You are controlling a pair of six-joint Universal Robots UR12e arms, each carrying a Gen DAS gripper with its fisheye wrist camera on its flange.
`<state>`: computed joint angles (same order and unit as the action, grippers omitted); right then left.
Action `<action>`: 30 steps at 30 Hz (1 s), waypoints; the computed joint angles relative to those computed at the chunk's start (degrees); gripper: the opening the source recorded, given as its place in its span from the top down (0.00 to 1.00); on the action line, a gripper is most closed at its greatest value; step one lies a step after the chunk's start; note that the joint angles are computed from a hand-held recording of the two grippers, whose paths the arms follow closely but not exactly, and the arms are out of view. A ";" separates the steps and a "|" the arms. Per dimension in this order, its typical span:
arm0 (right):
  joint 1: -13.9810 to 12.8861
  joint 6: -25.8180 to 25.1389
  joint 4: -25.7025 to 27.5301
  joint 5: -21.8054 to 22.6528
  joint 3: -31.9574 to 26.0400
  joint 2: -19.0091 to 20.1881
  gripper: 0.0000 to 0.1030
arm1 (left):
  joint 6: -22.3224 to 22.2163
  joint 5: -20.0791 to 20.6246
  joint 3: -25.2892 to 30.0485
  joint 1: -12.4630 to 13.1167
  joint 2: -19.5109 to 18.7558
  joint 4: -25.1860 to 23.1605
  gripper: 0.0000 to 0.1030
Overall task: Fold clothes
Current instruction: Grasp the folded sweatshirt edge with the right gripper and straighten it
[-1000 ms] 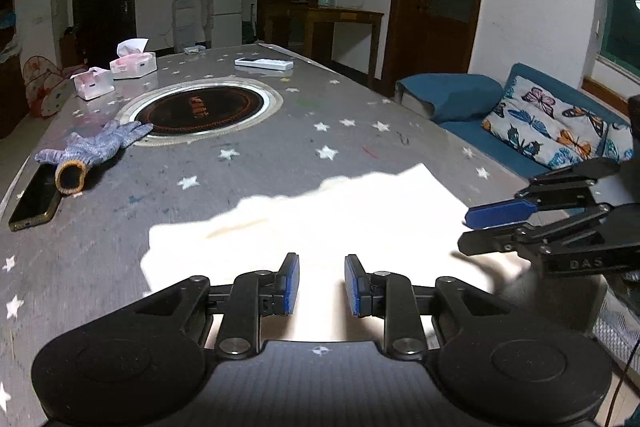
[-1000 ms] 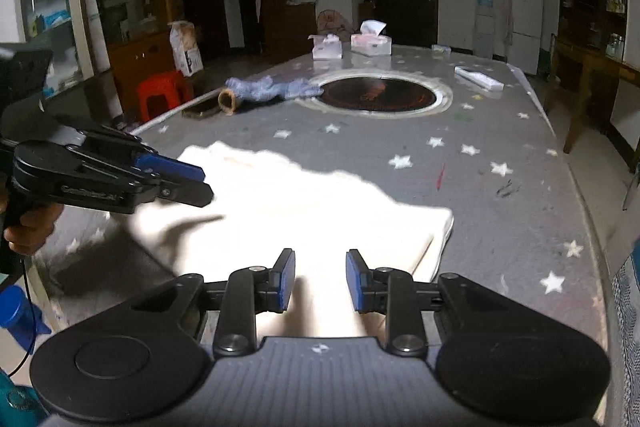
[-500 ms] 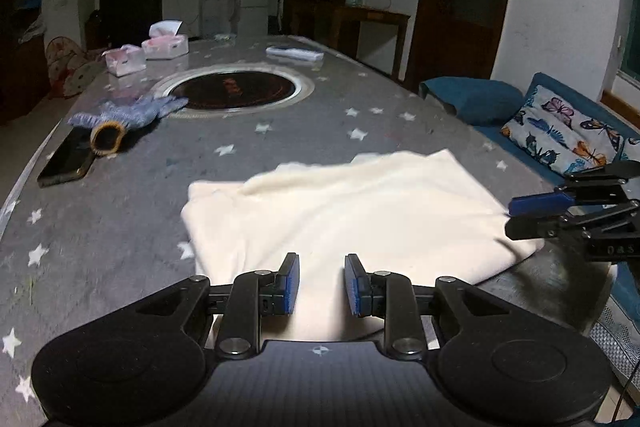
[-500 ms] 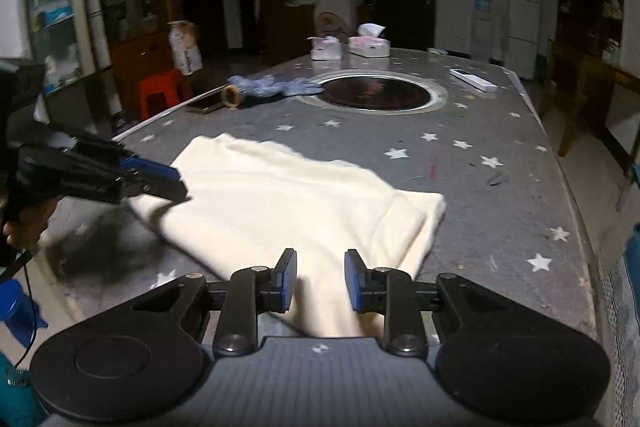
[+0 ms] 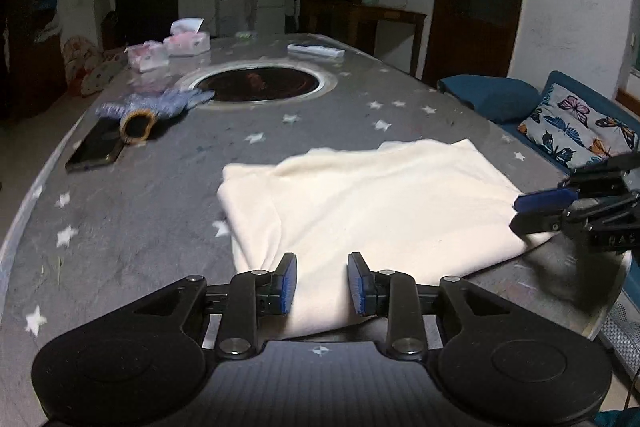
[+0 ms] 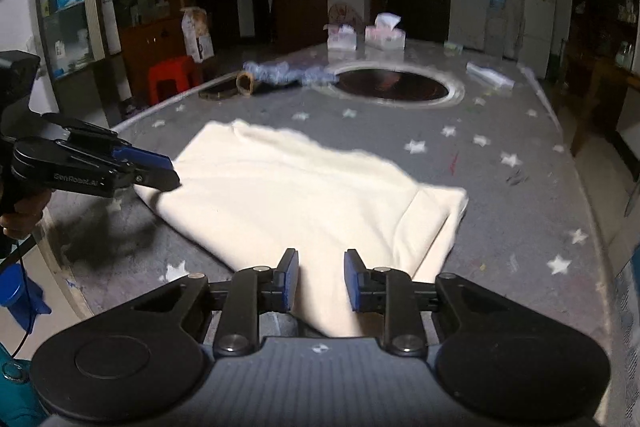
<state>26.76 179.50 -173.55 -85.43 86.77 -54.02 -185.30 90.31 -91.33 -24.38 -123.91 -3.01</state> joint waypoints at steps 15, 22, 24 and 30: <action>-0.60 1.31 0.43 1.29 -4.89 2.66 0.62 | -1.78 -1.79 5.74 1.01 -2.84 -3.02 0.70; -0.91 2.66 3.12 1.01 -6.88 4.39 0.57 | -2.11 0.20 7.10 1.49 -3.78 -5.08 0.70; -1.10 2.74 2.99 1.60 -6.80 4.28 0.56 | -1.75 0.86 7.39 1.49 -3.91 -4.68 0.70; -1.24 3.33 2.66 1.15 -9.02 5.55 0.49 | -2.88 1.57 9.84 1.74 -5.50 -6.02 0.70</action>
<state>25.52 182.83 -170.88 -84.28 77.74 -48.47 -188.18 91.88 -81.49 -22.64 -129.41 -9.04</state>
